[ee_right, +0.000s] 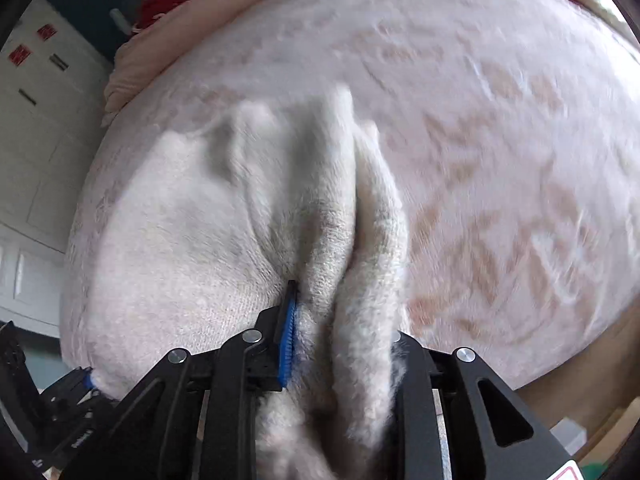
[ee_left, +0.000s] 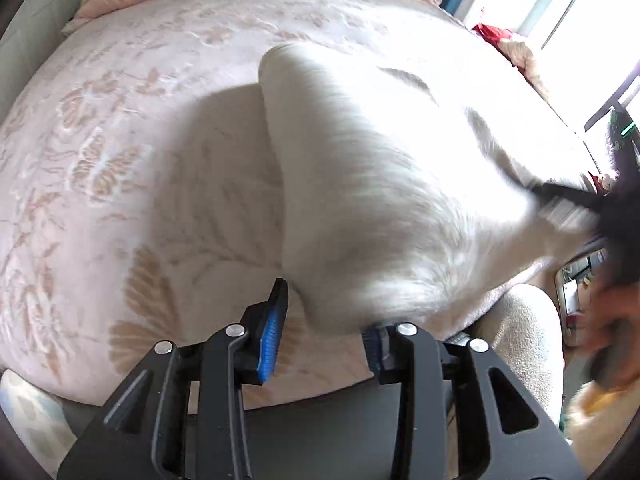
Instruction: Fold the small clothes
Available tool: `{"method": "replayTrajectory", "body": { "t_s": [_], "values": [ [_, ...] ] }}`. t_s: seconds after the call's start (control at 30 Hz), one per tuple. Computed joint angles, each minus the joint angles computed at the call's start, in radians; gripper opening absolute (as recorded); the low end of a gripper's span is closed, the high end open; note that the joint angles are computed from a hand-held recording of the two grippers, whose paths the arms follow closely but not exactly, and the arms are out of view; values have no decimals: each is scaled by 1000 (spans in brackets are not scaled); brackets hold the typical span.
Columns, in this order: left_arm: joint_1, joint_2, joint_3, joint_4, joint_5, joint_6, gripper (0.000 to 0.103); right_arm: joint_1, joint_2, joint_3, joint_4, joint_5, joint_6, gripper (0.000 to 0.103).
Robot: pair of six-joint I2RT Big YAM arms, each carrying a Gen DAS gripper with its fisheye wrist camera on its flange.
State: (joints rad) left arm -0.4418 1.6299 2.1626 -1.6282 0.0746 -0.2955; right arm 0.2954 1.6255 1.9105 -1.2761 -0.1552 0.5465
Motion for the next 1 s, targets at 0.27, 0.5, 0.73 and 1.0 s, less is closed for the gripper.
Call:
{"method": "replayTrajectory", "body": {
  "t_s": [0.27, 0.5, 0.73, 1.0],
  "values": [
    [-21, -41, -3, -16, -86, 23, 44, 2, -100, -17, 57, 116, 15, 43],
    [18, -117, 34, 68, 0, -75, 62, 17, -226, -112, 142, 14, -9, 52],
    [33, -35, 173, 7, -103, -109, 69, 186, -80, 59, 132, -53, -64, 6],
    [53, -64, 128, -40, -145, -89, 70, 235, 111, 104, -4, -118, -97, 0]
  ]
}}
